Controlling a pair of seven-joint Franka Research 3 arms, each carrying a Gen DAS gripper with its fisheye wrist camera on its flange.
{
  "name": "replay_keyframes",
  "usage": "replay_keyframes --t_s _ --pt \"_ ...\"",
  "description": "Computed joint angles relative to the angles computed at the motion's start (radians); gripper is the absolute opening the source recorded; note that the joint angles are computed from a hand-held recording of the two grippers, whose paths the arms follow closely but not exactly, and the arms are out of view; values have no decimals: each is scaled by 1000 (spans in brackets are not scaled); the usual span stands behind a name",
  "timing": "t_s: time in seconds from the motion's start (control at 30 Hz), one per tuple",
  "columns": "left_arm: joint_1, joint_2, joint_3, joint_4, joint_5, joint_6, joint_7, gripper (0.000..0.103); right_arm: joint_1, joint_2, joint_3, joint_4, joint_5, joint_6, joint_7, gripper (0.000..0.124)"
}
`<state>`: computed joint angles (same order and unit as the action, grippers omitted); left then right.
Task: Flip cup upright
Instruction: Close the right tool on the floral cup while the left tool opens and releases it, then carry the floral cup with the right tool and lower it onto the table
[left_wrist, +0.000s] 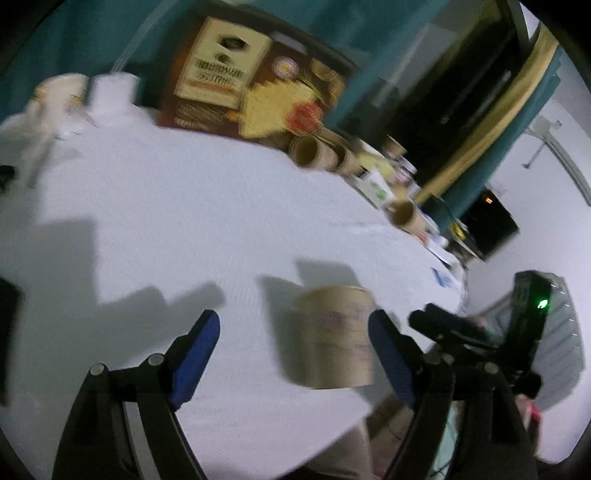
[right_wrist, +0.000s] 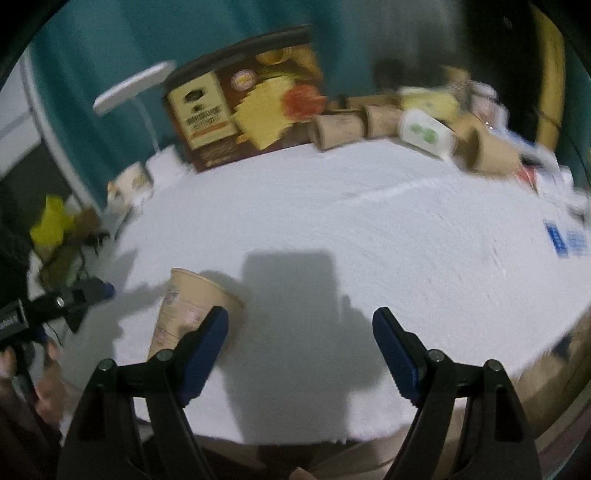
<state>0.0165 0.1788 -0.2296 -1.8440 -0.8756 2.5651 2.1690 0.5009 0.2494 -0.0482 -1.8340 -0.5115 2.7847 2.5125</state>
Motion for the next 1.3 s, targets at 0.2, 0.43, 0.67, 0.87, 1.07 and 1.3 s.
replay_keyframes --t_s 0.2,0.43,0.67,0.87,1.07,1.3 --pt "23 -15 30 -66 50 101 -11 83 -36 159 99 225 245 -66 -294 79" --pt "68 -28 27 -85 -70 114 109 83 -68 300 156 462 520 -297 -492 79" --pt "77 -34 41 -85 -100 65 197 83 -54 427 125 674 632 -490 -554 79" --pt "78 -29 53 -76 -104 48 221 83 -51 453 117 706 673 -490 -571 68" --pt "72 -30 49 -76 -96 59 216 83 35 371 7 577 502 -297 -496 66" --pt "53 -44 43 -80 -65 103 200 83 277 345 -312 409 -14 11 -105 66"
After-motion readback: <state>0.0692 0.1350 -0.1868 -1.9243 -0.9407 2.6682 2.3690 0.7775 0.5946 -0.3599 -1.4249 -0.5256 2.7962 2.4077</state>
